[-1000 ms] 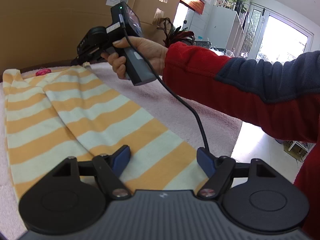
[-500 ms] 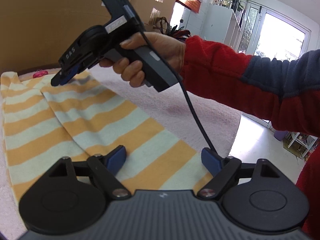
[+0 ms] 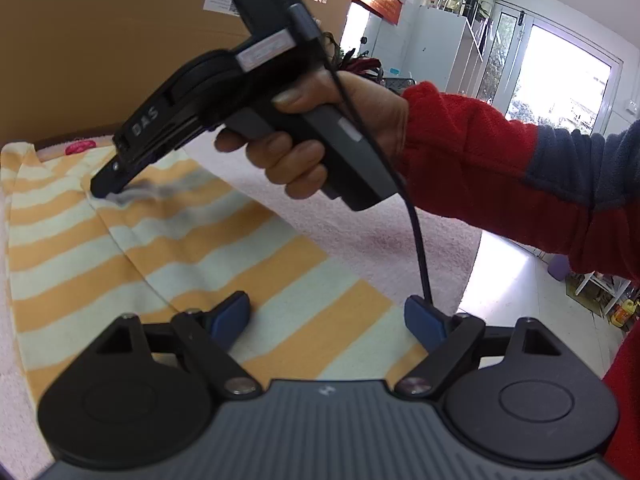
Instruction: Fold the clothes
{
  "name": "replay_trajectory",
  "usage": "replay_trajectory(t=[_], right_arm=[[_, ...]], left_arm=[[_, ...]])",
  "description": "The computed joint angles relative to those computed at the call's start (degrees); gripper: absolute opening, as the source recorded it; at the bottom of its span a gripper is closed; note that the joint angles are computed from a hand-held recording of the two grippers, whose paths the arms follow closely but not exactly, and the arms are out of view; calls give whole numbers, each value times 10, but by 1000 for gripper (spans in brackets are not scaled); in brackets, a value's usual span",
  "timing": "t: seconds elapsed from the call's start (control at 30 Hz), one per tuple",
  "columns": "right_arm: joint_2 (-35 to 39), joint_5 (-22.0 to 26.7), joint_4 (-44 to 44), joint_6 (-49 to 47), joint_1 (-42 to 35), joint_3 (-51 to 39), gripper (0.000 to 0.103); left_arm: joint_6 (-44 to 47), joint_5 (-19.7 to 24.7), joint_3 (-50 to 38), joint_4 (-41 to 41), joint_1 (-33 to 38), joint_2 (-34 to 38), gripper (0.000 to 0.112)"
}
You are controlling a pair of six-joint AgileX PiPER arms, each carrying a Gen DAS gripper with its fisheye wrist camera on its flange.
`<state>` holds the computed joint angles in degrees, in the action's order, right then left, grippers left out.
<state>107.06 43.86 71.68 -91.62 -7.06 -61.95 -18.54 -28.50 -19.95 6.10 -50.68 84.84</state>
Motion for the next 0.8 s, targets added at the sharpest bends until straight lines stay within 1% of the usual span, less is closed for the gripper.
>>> replay_trajectory(t=[0.03,0.1,0.13,0.17,0.2,0.23,0.27,0.3,0.33,0.37,0.47,0.53,0.6,0.63,0.67,0.7,0.73,0.77,0.8], right_arm=[[16,-33,25,-6,19,-7,11],[36,-63,67,-12,18,-19,8],[53,-78,98,-29,23,-32,7],[66,-86,126,-42,24,-42,7],[71,-109,141,-34,31,-49,7],[63,-127,164,-37,33,-39,16],[58,-127,183,-44,27,-31,16],[46,-103,181,-35,16,-20,16],[39,-56,173,-29,-5,-12,16],[28,-24,157,-21,-21,0,16],[-12,12,118,-43,-45,56,17],[-36,32,84,-56,-58,90,17],[-45,3,95,-83,-52,123,16],[-42,-3,122,-105,-56,134,6],[-37,-7,149,-126,-59,144,4],[-34,-11,178,-124,-62,150,0],[-30,-15,208,-120,-64,155,0],[-26,-17,236,-116,-68,159,2],[-33,4,241,-127,-81,172,10]], left_arm=[[26,9,-4,-36,-10,-3,83],[85,25,-11,-124,-32,-8,74],[116,32,-15,-171,-43,-11,63],[137,39,-18,-205,-48,-15,57],[141,42,-16,-219,-50,-19,57],[143,44,-15,-232,-52,-24,56],[140,39,-7,-236,-53,-29,59],[137,33,0,-240,-55,-34,62],[137,24,7,-246,-60,-35,71],[134,16,12,-244,-63,-36,76],[164,-15,28,-286,-94,-38,84],[197,-23,27,-322,-110,-36,83],[215,-36,18,-352,-125,-20,75],[210,-39,16,-350,-123,-13,61],[221,-46,17,-372,-128,-8,45],[232,-53,17,-394,-134,-3,39],[240,-59,19,-413,-139,0,28],[241,-61,25,-422,-142,-6,21],[241,-63,32,-431,-145,-13,18]])
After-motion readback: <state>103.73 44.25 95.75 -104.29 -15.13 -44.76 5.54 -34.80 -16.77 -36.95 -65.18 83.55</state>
